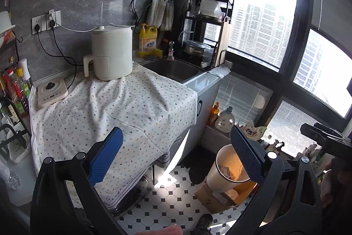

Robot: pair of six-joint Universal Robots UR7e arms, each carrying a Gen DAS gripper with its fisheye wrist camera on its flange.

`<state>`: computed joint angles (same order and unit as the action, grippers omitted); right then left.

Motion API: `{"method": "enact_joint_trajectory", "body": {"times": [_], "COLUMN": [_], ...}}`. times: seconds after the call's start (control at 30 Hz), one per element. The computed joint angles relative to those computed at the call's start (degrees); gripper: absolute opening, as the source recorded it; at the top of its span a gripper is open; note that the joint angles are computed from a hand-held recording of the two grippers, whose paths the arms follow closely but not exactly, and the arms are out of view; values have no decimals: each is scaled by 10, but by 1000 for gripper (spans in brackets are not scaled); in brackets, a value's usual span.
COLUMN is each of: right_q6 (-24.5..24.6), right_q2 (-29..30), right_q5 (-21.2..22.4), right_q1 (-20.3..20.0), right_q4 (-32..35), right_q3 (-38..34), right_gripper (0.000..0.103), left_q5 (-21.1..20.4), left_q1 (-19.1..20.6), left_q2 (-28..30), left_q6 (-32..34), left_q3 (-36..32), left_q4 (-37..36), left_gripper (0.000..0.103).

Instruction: Collect trash

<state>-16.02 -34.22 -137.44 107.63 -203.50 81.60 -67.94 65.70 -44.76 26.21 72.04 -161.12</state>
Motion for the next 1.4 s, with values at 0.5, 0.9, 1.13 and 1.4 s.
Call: {"method": "enact_joint_trajectory", "body": {"times": [0.5, 0.9, 1.13, 1.4], "right_q6": [-7, -3, 1, 1], "right_q2": [4, 8, 10, 18], "right_q5": [-13, -15, -18, -22], "right_q1": [5, 8, 9, 10], "right_q4": [-11, 1, 6, 4], "right_q3": [-6, -18, -23, -30], "right_gripper": [95, 95, 95, 95], "left_q5": [-6, -11, -12, -19], "left_q1": [-1, 5, 7, 12], "left_q2": [5, 4, 4, 4], "left_q6": [1, 2, 3, 8], "left_q3": [-4, -14, -13, -19], "left_q4": [-3, 8, 8, 17], "left_gripper": [97, 97, 97, 97]}}
